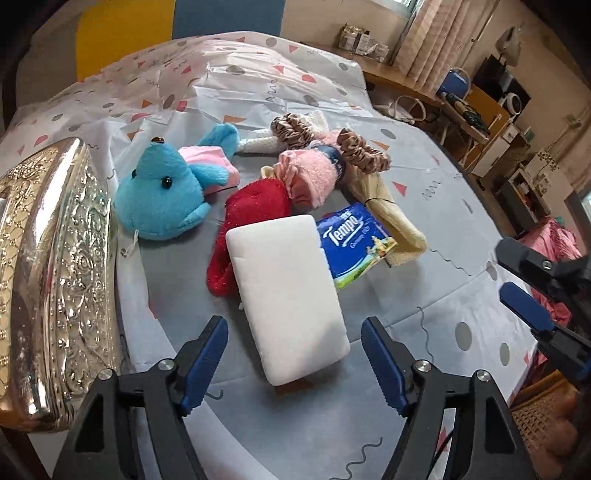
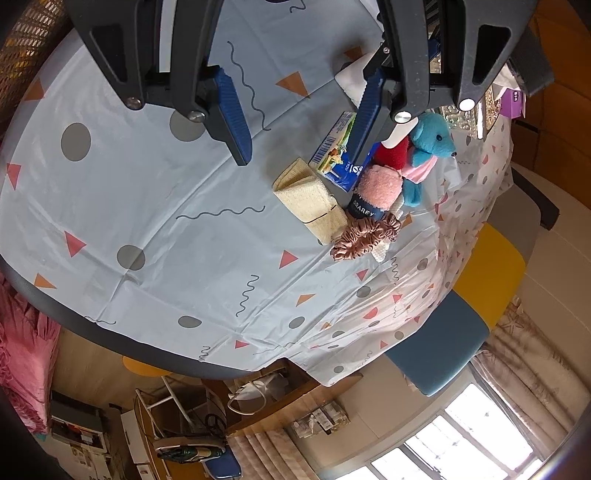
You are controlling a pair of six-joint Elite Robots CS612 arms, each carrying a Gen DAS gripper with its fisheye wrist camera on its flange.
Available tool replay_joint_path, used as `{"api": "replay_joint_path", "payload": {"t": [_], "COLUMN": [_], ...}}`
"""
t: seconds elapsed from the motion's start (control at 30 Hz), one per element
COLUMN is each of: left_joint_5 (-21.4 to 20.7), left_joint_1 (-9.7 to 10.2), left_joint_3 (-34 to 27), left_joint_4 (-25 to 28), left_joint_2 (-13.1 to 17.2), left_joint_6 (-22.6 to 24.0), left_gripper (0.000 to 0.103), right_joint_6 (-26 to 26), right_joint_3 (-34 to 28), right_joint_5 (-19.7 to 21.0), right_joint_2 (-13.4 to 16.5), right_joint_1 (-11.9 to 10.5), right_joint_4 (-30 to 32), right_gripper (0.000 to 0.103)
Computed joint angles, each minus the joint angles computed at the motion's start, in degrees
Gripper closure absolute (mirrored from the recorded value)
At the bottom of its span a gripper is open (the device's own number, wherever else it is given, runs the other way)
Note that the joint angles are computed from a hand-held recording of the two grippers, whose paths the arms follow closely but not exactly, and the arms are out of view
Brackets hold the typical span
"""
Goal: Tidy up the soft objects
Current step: 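Move the left tool to the white sponge and grasp it, then carry the sponge with the left tool toward the tray while the right tool grasps the blue plush toy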
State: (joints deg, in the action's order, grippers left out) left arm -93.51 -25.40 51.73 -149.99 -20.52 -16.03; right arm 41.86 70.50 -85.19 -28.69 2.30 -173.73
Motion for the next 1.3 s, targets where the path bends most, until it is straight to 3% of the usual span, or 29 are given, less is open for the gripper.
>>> {"api": "replay_joint_path", "payload": {"t": [0.1,0.17,0.27,0.57,0.9,1.0,1.17,1.23,1.3], "left_joint_5": [2.04,2.91,2.57,0.78,-1.17,-1.77,-3.38,-3.76,-4.16], "left_joint_1": [-0.46,-0.62,-0.52,-0.18,1.50,1.96,2.75,3.09,3.48], "left_joint_3": [-3.66,-4.59,-0.73,16.17,25.43,27.26,29.62,30.48,30.96], "left_joint_4": [5.11,6.63,2.21,-14.02,-23.90,-25.93,-28.45,-29.32,-29.64], "left_joint_2": [1.59,2.08,0.35,-6.96,-11.20,-12.02,-13.16,-13.61,-13.94], "left_joint_6": [-0.52,0.58,2.79,17.55,21.53,21.56,20.88,20.47,19.83], "left_gripper": [0.029,0.049,0.051,0.051,0.051,0.051,0.051,0.051,0.051], "right_joint_6": [0.23,0.18,-0.08,-3.70,-10.87,-14.99,-16.62,-17.75,-19.42], "right_joint_3": [0.07,0.07,-0.08,-1.40,-6.38,-10.18,-21.57,-27.49,-33.85], "right_joint_5": [0.32,0.56,0.94,3.55,15.89,18.99,25.09,25.60,23.66], "right_joint_2": [0.00,0.03,0.13,0.75,3.26,4.61,9.55,12.15,14.86], "right_joint_1": [-0.06,-0.10,-0.15,0.12,0.54,1.20,2.15,2.75,3.50], "right_joint_4": [-0.24,-0.17,0.67,2.42,6.37,9.01,17.28,21.94,27.53], "right_gripper": [0.048,0.048,0.048,0.048,0.048,0.049,0.048,0.044,0.041]}}
